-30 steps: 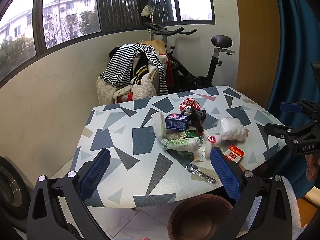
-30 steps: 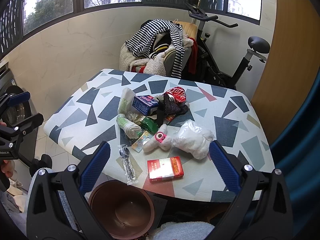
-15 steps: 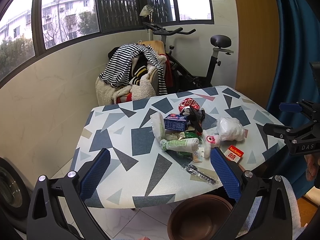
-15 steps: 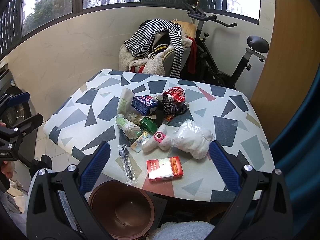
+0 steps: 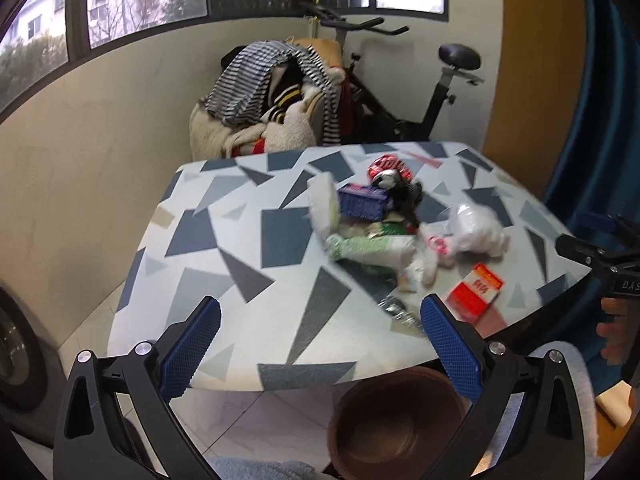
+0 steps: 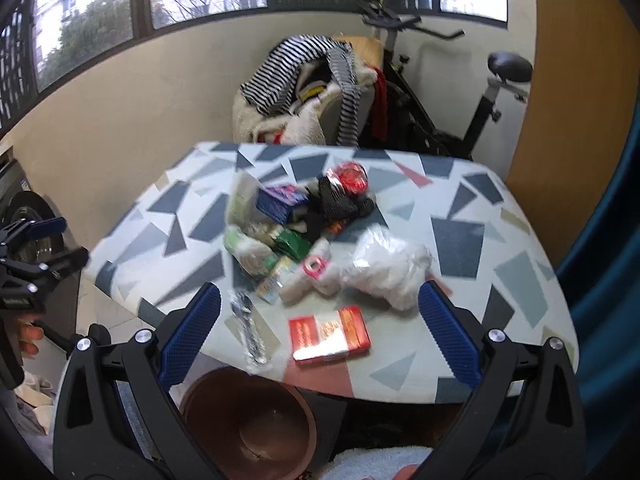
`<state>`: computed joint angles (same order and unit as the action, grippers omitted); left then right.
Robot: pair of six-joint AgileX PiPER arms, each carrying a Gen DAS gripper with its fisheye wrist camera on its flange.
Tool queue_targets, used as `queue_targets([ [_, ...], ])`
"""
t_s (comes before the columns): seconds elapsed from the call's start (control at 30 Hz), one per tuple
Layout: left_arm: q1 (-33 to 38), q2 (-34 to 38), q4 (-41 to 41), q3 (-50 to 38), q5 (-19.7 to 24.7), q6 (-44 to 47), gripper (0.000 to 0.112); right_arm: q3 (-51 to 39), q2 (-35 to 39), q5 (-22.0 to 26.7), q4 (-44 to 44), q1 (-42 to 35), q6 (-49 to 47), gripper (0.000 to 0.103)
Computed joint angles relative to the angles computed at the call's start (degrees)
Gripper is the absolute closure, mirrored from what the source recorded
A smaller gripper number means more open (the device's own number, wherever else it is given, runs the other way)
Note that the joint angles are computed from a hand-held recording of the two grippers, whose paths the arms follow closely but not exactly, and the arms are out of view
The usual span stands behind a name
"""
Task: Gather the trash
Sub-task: 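Grasp the red cigarette box with the right gripper while the left gripper approaches the wrapped fork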
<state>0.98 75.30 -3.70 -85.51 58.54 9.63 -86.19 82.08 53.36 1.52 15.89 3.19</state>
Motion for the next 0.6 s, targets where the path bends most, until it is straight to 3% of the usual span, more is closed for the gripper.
queue_targets([
  [0.13, 1.65, 0.20, 0.13, 3.29, -3.52, -0.34, 0.014, 4.85, 1.00, -1.33, 2.79, -1.36, -3.68, 0.006],
  [0.27, 2.69, 0.53, 0.40, 6.00, -7.14, -0.30, 0.014, 9.83, 2.31, -5.89, -1.85, 0.74, -2.60, 0.006],
  [0.4, 3.15, 1.30, -0.43, 6.84, -7.38, 1.10, 0.014, 10.72, 6.41, -9.06, 1.29, 0.21, -5.99, 0.006],
  [0.6, 3.46, 2.76, -2.52, 6.78, -5.79, 1.63, 0.014, 7.76, 13.17, -10.57, -0.94, 1.89, -5.67, 0.006],
])
